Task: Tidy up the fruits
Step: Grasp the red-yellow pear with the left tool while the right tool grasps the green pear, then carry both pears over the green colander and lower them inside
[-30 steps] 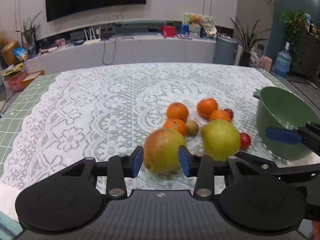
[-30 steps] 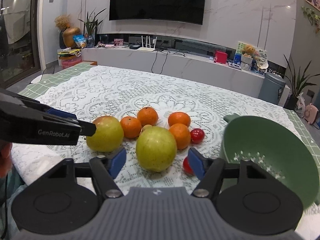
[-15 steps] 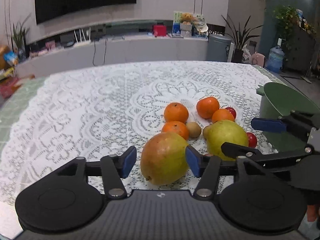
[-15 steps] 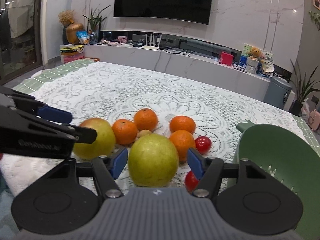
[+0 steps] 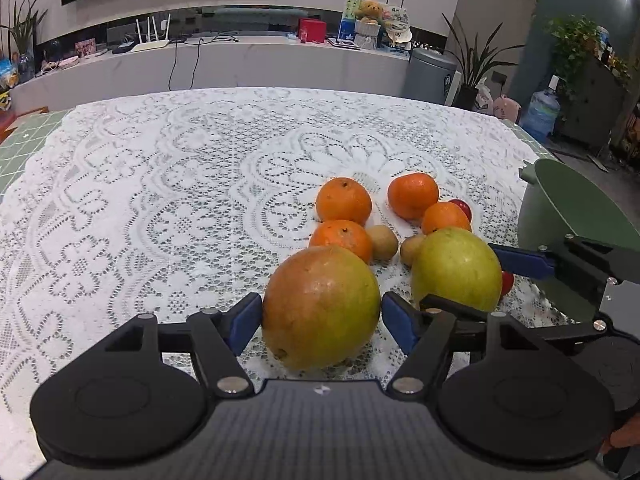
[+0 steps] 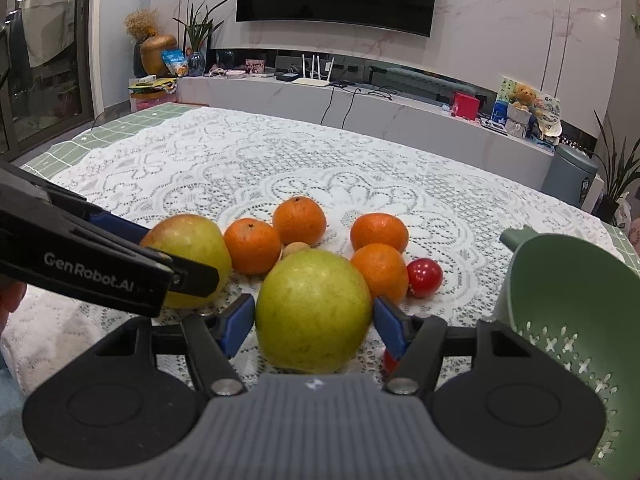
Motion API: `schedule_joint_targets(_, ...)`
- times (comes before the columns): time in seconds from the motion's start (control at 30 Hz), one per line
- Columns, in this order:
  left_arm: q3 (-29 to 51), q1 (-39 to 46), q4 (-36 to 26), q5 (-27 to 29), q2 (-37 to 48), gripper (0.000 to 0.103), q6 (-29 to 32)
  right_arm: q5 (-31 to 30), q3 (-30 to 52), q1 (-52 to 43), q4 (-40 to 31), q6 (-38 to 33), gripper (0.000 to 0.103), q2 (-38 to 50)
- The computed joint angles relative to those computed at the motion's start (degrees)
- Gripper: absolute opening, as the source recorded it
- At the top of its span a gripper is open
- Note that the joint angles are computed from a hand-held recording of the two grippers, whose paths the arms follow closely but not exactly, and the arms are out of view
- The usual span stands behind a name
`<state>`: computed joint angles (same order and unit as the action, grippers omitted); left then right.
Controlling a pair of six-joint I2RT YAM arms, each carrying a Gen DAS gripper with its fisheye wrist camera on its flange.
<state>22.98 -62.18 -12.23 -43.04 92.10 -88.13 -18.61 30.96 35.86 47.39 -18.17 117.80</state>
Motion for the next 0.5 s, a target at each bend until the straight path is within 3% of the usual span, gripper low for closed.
schedule_joint_targets(0.43,-0.25,1.77,4.45,0.98,3.22,0.081,-0.73,2.38,-0.72,1.34,5.36,-0.68,0.063,2.67)
schedule_joint_targets(0.5,-0.59,1.57,4.9,0.92,2.92,0.077,-0.76,2.56,-0.92,1.37,5.95,-0.37,0.063,2.83)
